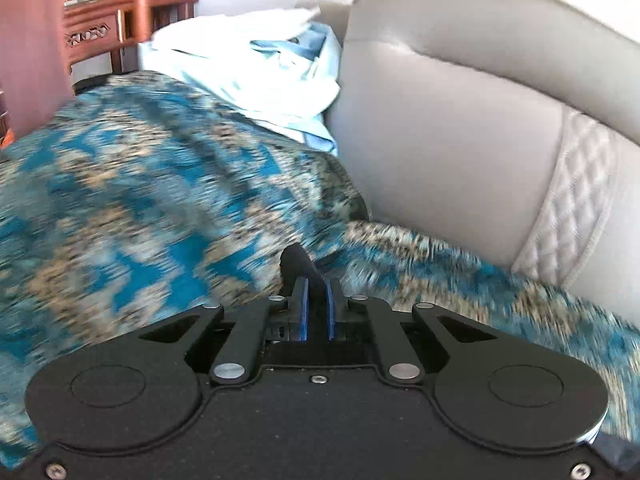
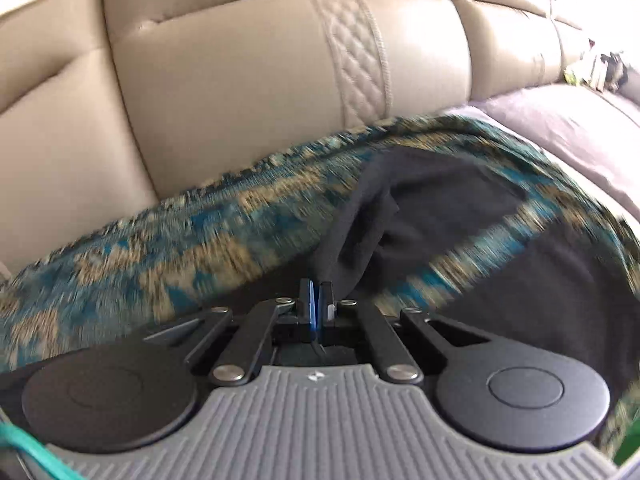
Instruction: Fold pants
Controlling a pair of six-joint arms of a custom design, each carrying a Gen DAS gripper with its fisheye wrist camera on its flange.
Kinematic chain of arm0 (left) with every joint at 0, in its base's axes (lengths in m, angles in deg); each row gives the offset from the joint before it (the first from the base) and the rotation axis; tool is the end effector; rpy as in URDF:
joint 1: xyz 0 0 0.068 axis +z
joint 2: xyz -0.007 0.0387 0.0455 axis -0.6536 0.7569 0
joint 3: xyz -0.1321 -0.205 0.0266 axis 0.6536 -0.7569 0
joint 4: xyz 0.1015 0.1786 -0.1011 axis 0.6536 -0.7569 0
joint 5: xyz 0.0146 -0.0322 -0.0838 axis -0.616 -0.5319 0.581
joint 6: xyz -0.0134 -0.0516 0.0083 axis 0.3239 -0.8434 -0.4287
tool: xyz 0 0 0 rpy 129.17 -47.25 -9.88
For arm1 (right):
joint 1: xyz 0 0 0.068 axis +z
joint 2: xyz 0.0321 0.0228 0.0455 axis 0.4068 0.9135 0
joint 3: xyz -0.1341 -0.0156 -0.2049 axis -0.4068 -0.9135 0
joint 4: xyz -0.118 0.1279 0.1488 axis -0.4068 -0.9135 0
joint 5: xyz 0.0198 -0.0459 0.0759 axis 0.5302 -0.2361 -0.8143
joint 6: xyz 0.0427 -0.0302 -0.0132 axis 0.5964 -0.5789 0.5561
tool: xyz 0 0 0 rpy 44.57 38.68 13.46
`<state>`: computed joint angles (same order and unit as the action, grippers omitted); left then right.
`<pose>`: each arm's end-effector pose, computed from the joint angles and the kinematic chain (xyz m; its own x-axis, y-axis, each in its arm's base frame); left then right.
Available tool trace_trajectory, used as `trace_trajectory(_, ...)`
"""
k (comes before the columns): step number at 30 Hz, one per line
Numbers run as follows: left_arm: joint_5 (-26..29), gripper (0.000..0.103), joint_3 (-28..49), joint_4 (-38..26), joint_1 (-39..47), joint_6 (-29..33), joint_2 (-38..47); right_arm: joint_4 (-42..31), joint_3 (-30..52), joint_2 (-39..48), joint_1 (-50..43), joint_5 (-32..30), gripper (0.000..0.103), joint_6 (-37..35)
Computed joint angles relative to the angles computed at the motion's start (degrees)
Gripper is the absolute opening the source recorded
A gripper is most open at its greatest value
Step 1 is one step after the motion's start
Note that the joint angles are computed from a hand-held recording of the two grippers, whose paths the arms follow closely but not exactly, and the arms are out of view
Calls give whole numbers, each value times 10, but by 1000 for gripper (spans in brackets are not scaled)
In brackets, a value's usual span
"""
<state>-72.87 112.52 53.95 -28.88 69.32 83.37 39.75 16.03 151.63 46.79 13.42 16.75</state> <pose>0.3091 0.0745 0.2818 -0.5262 -0.3884 -0.7565 -0.5524 0.8325 -0.0432 0.2788 0.0978 0.2634 -0.6296 0.4161 -0.6561 0.5072 0.8598 0.0585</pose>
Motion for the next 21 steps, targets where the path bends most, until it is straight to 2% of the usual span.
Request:
trace_trajectory(4, 40, 8, -172, 0, 59, 52, -199, -43, -158, -156, 83, 33, 2, 115)
trace_trajectory(7, 73, 8, -246, -43, 108, 82, -305, -100, -226, -223, 159, 43, 2, 209)
trace_trajectory(9, 85, 8, -283, -66, 139, 105, -345, -131, -252, -236, 204, 50, 2, 266)
trace_trajectory(10, 79, 1, -303, -70, 150, 115, -362, -146, -262, -240, 226, 54, 2, 293)
trace_trajectory(13, 61, 1, -369, -62, 178, 159, -410, -180, -272, -234, 278, 67, 2, 341)
trace_trajectory(17, 126, 3, -392, -87, 242, 190, -427, -211, -270, -232, 316, 72, 3, 367)
trace_trajectory(19, 179, 14, -394, -99, 272, 211, -450, -215, -275, -243, 319, 68, 5, 371)
trace_trajectory(20, 209, 22, -395, -107, 286, 223, -467, -214, -278, -247, 317, 64, 11, 364)
trace_trajectory(21, 234, 46, -392, -114, 296, 233, -474, -216, -279, -246, 316, 64, 23, 359)
